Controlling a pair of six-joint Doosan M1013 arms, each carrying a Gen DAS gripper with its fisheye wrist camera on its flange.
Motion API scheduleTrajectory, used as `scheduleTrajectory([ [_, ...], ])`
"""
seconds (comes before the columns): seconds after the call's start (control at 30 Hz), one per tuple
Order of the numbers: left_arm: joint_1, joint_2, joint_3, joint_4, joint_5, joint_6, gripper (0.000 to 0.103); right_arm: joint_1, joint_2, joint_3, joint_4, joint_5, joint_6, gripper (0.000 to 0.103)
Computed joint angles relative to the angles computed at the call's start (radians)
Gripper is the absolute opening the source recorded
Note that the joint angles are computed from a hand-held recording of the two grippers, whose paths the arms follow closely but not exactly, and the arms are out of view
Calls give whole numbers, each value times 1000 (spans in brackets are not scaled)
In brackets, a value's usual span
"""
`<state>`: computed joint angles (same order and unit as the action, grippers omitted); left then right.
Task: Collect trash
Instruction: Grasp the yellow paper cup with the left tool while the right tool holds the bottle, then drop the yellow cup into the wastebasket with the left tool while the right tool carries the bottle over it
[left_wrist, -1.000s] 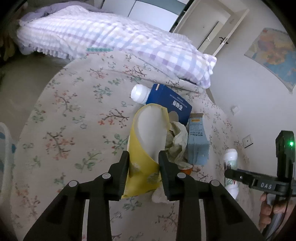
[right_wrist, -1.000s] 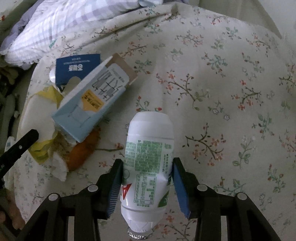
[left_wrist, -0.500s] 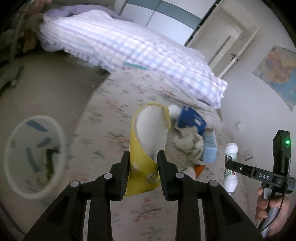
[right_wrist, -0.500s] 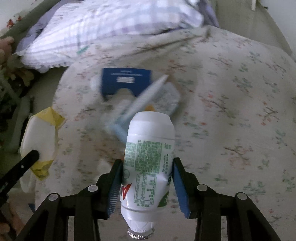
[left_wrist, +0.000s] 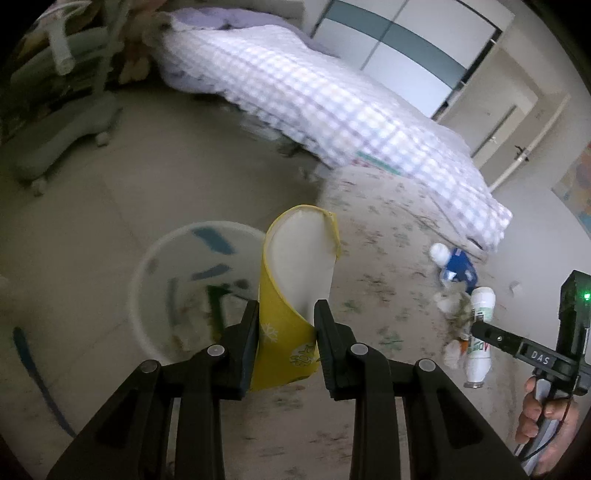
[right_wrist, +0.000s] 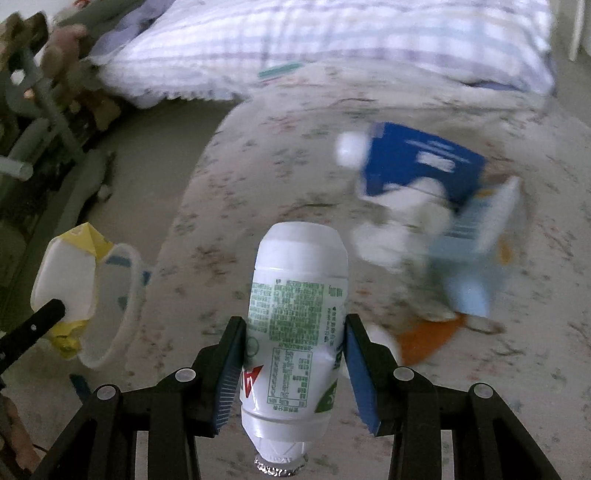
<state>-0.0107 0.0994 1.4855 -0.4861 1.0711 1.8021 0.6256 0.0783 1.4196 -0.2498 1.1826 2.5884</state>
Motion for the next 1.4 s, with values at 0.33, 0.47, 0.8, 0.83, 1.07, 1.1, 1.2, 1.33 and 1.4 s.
scheduleTrajectory([
  [0.33,81,35,-3,38,19,-16,36,40,111,-110,20,-18,-50,46],
  [0.47,90,56,-20,51,51,-21,53,51,144,-141,32,-25,-64,46],
  [0.8,94,21,-2,227,-4,-90,91,73,198,-196,16,-34,-77,46],
  [0.83,100,20,-3,230,-1,-94,91,74,203,-200,18,-34,-81,46],
  [1.07,105,9,6,306,-3,-98,92,80,253,-262,46,-27,-117,46],
  [1.1,105,7,9,315,-5,-95,92,80,263,-273,52,-26,-122,46],
  [1.2,109,3,14,324,-6,-92,92,78,290,-301,84,-31,-141,46],
  [1.33,112,1,17,336,-12,-92,92,76,334,-348,107,-19,-157,46],
  [1.4,112,1,17,337,-10,-94,92,75,351,-365,115,-15,-159,46],
])
